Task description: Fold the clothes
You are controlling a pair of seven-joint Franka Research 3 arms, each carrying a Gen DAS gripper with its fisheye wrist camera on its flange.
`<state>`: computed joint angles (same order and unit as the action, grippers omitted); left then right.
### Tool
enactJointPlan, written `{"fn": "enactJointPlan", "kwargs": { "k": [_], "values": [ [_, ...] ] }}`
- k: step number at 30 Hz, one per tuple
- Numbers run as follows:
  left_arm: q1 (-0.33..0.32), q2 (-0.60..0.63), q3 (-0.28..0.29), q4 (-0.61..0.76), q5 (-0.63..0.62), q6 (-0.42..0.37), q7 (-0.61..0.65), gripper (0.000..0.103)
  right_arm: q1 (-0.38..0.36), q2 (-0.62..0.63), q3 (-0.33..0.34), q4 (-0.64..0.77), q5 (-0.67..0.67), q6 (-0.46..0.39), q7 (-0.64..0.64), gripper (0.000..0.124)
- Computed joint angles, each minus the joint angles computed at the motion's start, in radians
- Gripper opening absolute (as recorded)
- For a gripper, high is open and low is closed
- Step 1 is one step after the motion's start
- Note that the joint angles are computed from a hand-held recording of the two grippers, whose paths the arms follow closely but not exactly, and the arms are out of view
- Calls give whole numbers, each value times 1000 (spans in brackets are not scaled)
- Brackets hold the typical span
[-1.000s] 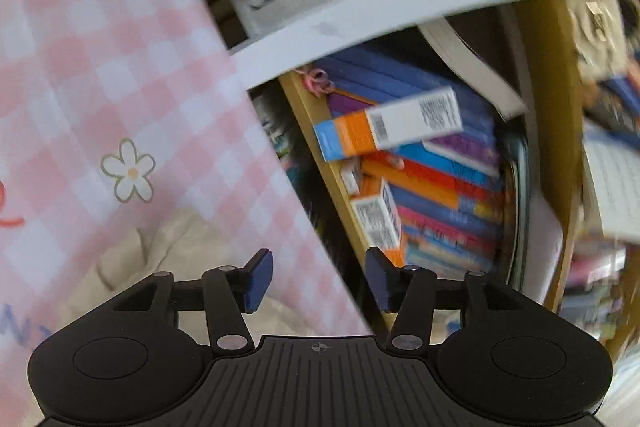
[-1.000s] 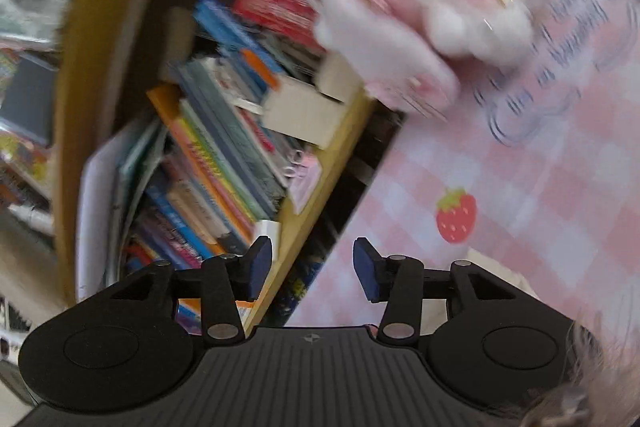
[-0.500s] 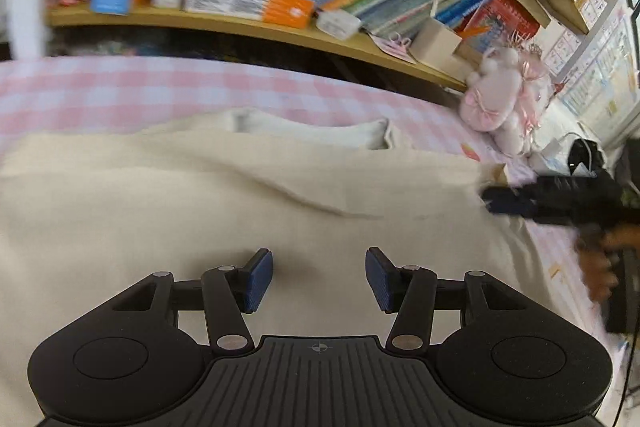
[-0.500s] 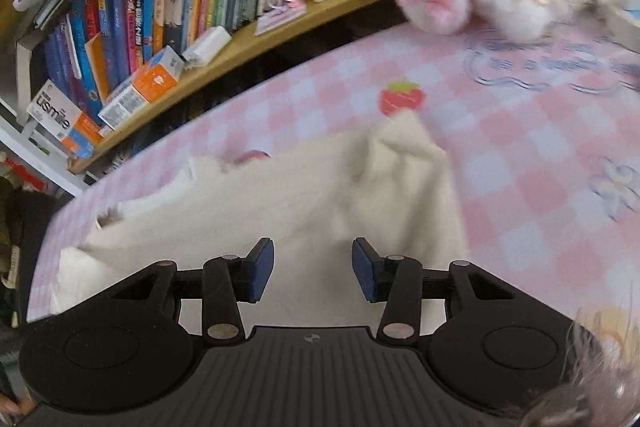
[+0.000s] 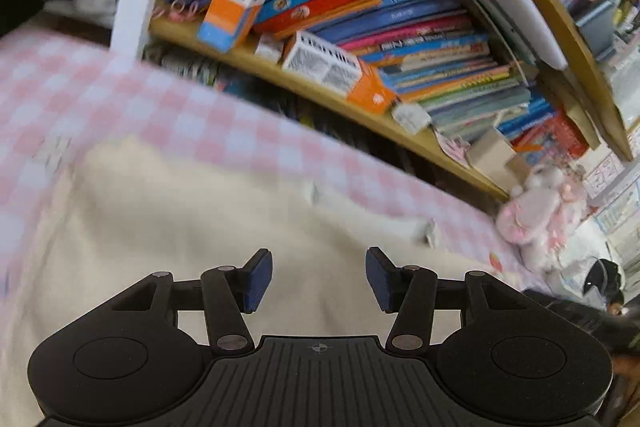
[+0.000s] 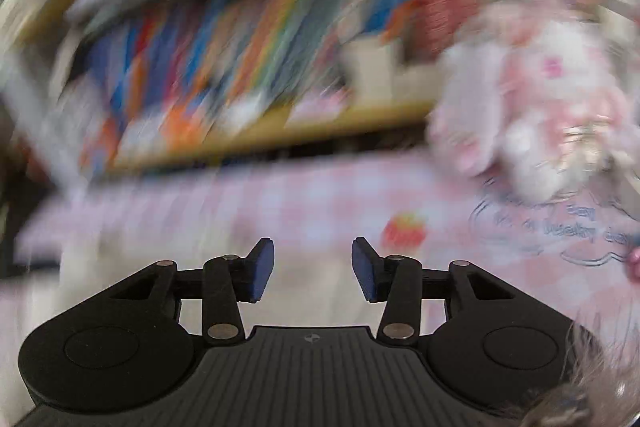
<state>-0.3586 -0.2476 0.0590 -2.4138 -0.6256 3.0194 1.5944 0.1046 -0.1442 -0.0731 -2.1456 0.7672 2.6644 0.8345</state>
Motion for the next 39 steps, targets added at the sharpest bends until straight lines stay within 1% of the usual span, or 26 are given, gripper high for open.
{"fn": "enactJointPlan", "kwargs": {
  "k": [1, 3, 5, 6, 7, 8, 9, 10, 12, 13, 14, 16, 17, 19, 21, 22, 24, 26, 29, 31, 32, 33, 34, 35, 37, 39],
  "values": [
    [33, -27, -44, -31, 52, -1, -48, 51, 3, -9, 2, -17, -28, -38, -30, 39],
    [158, -73, -185, -85, 257, -16, -208, 51, 17, -16, 18, -54, -66, -55, -74, 39],
    [290, -125, -337, -121, 454, -46, -351, 53, 44, -10, 35, -81, -57, -28, -119, 39],
    [341, -149, -398, -132, 526, -57, -411, 55, 57, -5, 45, -91, -52, 2, -135, 39],
    [385, -172, -454, -143, 586, -66, -467, 60, 71, 1, 55, -100, -49, 40, -151, 39],
    [408, -192, -487, -155, 624, -71, -507, 63, 85, 8, 65, -108, -46, 78, -167, 39],
    [406, -205, -495, -165, 641, -77, -529, 63, 99, 24, 72, -105, -43, 113, -184, 38],
    [389, -216, -487, -171, 646, -93, -541, 64, 106, 53, 75, -81, -48, 130, -189, 37],
    [351, -240, -464, -183, 651, -139, -563, 64, 106, 116, 81, -11, -84, 123, -164, 36],
    [338, -254, -453, -188, 657, -162, -575, 64, 102, 151, 83, 34, -102, 106, -145, 37],
    [328, -268, -445, -192, 666, -183, -588, 64, 96, 189, 85, 88, -131, 85, -106, 34],
    [314, -293, -431, -201, 688, -215, -618, 64, 89, 261, 85, 184, -214, 76, -1, 29],
    [310, -302, -425, -203, 700, -226, -635, 66, 85, 289, 87, 220, -231, 86, 36, 30],
    [311, -310, -421, -202, 732, -241, -672, 67, 66, 328, 90, 275, -238, 88, 86, 30],
    [313, -290, -416, -185, 773, -241, -693, 67, 38, 331, 100, 277, -207, 115, 88, 31],
    [310, -270, -408, -172, 795, -232, -692, 67, 21, 316, 106, 258, -178, 122, 74, 32],
    [306, -221, -394, -135, 842, -217, -689, 67, -9, 273, 108, 215, -121, 102, 48, 32],
    [313, -153, -394, -78, 908, -199, -693, 67, -28, 207, 101, 141, -53, 95, -12, 33],
    [324, -43, -394, 18, 1019, -169, -707, 67, -33, 74, 65, -6, 29, 87, -99, 34],
    [324, 28, -386, 79, 1082, -141, -718, 65, -28, -18, 31, -104, 48, 80, -127, 35],
    [303, 68, -364, 113, 1074, -134, -691, 60, -28, -61, 20, -152, 35, 81, -121, 35],
    [272, 103, -335, 146, 1034, -134, -643, 54, -30, -105, 12, -201, 14, 84, -107, 35],
    [243, 136, -309, 177, 989, -137, -596, 38, -34, -146, 5, -246, -12, 84, -89, 35],
    [228, 165, -293, 204, 970, -139, -576, 32, -40, -182, 1, -285, -42, 82, -66, 35],
    [216, 217, -276, 254, 971, -139, -574, 31, -47, -249, -8, -355, -90, 76, -31, 34],
    [211, 263, -263, 304, 979, -154, -601, 31, -46, -303, -14, -410, -123, 81, -5, 34]
  ]
}}
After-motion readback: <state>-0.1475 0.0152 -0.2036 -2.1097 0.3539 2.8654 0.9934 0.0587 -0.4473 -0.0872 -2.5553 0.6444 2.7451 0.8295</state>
